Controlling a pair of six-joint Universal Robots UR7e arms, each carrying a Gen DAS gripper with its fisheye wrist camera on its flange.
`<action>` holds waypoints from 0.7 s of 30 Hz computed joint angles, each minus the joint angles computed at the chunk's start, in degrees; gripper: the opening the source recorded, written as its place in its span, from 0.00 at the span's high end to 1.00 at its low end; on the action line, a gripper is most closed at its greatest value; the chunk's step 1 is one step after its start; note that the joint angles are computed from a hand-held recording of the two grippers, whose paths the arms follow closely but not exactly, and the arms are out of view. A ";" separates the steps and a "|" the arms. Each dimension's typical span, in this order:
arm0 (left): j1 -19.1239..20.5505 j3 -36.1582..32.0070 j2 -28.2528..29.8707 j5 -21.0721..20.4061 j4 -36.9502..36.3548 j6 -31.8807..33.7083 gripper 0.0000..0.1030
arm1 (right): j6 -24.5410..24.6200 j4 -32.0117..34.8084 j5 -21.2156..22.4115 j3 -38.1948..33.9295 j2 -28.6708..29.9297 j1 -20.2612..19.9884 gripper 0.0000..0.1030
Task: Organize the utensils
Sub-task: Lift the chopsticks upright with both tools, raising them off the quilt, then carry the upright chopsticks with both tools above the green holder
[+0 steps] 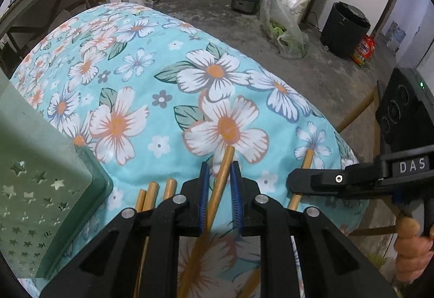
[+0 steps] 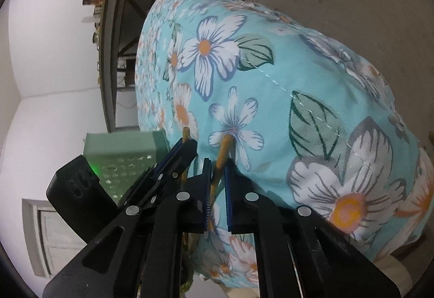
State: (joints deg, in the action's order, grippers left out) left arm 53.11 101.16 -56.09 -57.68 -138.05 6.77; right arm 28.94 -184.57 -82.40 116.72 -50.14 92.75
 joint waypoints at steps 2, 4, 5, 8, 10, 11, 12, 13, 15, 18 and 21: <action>-0.08 0.11 -0.30 -0.23 -0.26 -0.96 0.89 | -0.58 0.27 -1.05 -0.16 -0.22 0.55 0.93; -0.30 0.59 -0.99 -0.31 -0.75 -1.67 0.92 | -1.47 0.10 -2.09 -0.49 -0.26 1.47 0.93; -0.46 0.94 -1.56 -0.29 -1.24 -1.91 0.93 | -2.24 -0.08 -2.21 -0.45 -0.48 1.77 0.94; -1.03 1.68 -3.26 -0.31 -2.33 -2.59 0.94 | -3.98 -0.48 -2.93 -1.07 -0.64 2.97 0.94; -1.49 2.30 -4.58 -0.31 -3.59 -2.99 0.94 | -5.32 -0.71 -3.68 -1.76 -0.61 4.02 0.95; -1.86 2.57 -5.33 -0.22 -4.15 -3.37 0.94 | -6.30 -0.88 -4.28 -1.88 -0.81 4.58 0.95; -2.15 2.83 -5.89 0.07 -4.69 -3.58 0.94 | -7.98 -0.94 -5.32 -2.19 -1.11 5.52 0.95; -2.54 3.21 -6.78 0.22 -5.36 -3.82 0.94 | -8.86 -1.02 -5.98 -2.48 -1.12 6.16 0.95; -2.92 3.51 -8.03 0.13 -6.10 -4.13 0.94 | -11.32 -1.39 -7.79 -3.18 -1.21 7.81 0.96; -3.85 4.25 -10.56 0.29 -6.74 -4.72 0.94 | -15.45 -2.27 -10.90 -3.77 -1.61 10.26 0.96; -4.57 4.81 -12.95 0.38 -6.13 -5.56 0.94 | -19.90 -3.07 -13.87 -4.69 -1.70 12.84 0.96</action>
State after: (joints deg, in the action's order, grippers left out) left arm 48.54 105.97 -69.04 -57.30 -144.18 1.22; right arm 9.04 -187.65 -96.27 112.02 -51.84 105.59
